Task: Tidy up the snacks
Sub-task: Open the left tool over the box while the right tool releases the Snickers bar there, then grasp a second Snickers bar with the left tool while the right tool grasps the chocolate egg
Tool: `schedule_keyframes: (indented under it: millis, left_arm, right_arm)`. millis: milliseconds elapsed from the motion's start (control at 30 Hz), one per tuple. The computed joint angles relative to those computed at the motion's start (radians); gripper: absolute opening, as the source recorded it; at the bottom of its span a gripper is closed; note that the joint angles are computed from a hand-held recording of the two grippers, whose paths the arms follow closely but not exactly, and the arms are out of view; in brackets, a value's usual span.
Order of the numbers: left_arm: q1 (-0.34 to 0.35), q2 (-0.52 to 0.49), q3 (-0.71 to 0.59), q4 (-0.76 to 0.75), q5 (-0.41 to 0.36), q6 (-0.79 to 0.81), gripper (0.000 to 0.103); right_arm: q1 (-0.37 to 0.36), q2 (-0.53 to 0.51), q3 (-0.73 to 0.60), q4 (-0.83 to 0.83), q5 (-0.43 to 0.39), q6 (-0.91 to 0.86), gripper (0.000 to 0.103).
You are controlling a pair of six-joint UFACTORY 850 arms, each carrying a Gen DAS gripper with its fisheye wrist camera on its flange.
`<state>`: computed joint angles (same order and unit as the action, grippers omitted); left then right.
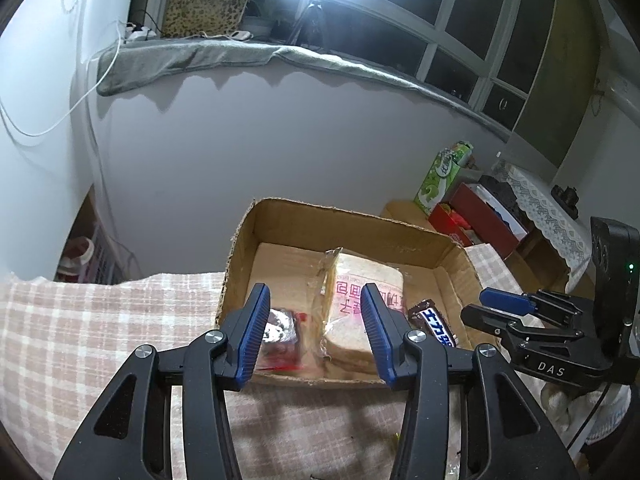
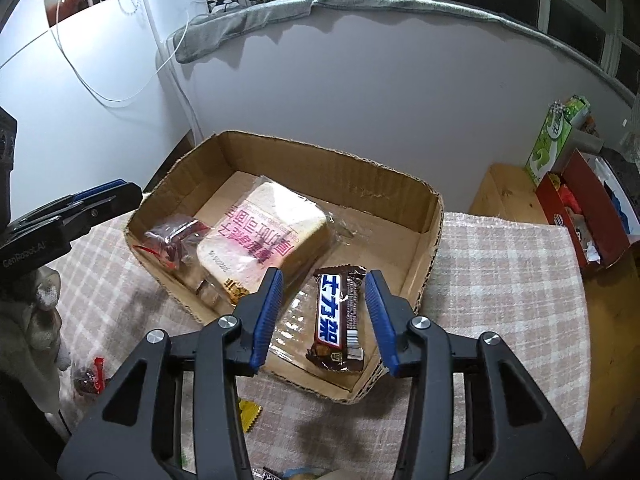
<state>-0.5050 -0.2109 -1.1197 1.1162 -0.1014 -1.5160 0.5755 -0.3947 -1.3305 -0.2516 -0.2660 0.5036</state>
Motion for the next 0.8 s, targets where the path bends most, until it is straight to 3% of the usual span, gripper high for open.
schedule_keyframes:
  millis: [467, 800]
  left_arm:
    - [-0.022, 0.112, 0.117, 0.071, 0.01, -0.06, 0.046]
    - [-0.032, 0.187, 0.23, -0.255, 0.03, 0.262, 0.046]
  right_arm:
    - [0.025, 0.103, 0.103, -0.018, -0.004, -0.009, 0.045]
    - [0.034, 0.182, 0.226, 0.073, -0.029, -0.109, 0.045]
